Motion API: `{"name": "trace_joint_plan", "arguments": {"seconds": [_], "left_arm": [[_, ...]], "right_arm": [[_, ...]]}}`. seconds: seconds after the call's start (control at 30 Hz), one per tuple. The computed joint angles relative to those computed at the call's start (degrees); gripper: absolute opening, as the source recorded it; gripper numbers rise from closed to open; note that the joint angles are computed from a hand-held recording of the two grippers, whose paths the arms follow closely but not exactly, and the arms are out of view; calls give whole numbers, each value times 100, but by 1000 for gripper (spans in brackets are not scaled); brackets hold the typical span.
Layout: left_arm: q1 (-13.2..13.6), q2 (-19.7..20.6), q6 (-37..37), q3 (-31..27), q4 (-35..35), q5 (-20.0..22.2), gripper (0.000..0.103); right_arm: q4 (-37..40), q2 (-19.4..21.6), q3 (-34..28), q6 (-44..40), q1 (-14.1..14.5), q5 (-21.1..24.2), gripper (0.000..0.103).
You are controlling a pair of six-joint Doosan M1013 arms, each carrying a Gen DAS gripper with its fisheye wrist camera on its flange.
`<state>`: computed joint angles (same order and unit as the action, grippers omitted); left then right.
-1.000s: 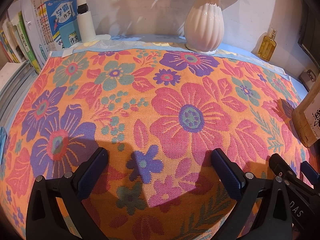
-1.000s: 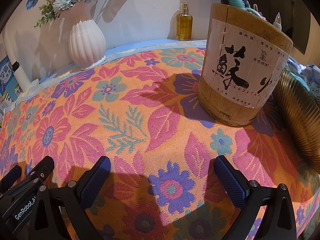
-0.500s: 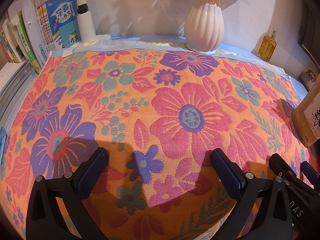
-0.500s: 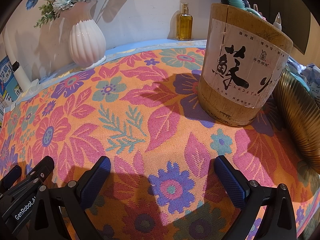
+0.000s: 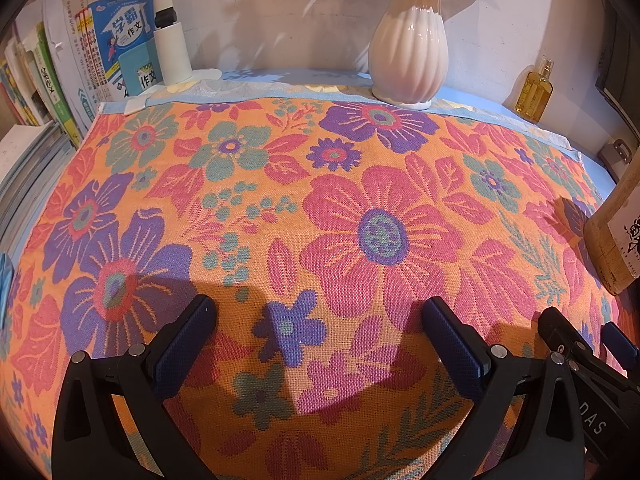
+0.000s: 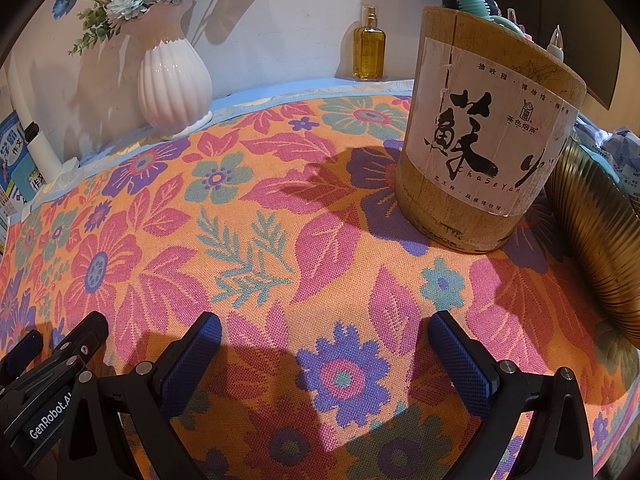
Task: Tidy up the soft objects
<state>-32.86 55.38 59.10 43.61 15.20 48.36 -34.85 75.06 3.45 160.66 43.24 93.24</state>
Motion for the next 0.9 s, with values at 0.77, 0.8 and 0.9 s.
{"name": "trace_joint_plan", "arguments": {"seconds": [0.77,0.8,0.9], "left_arm": [[0,-3,-1,4,-2,-4,102],[0,-3,-1,5,-3,-6,102],[0,-2,0,4,-5,-7,102]], "right_arm": [[1,-10,23,5,-1,-8,103],[2,-9,20,4,-1,-7,103],[5,-19,38,3,1,1,103]]}}
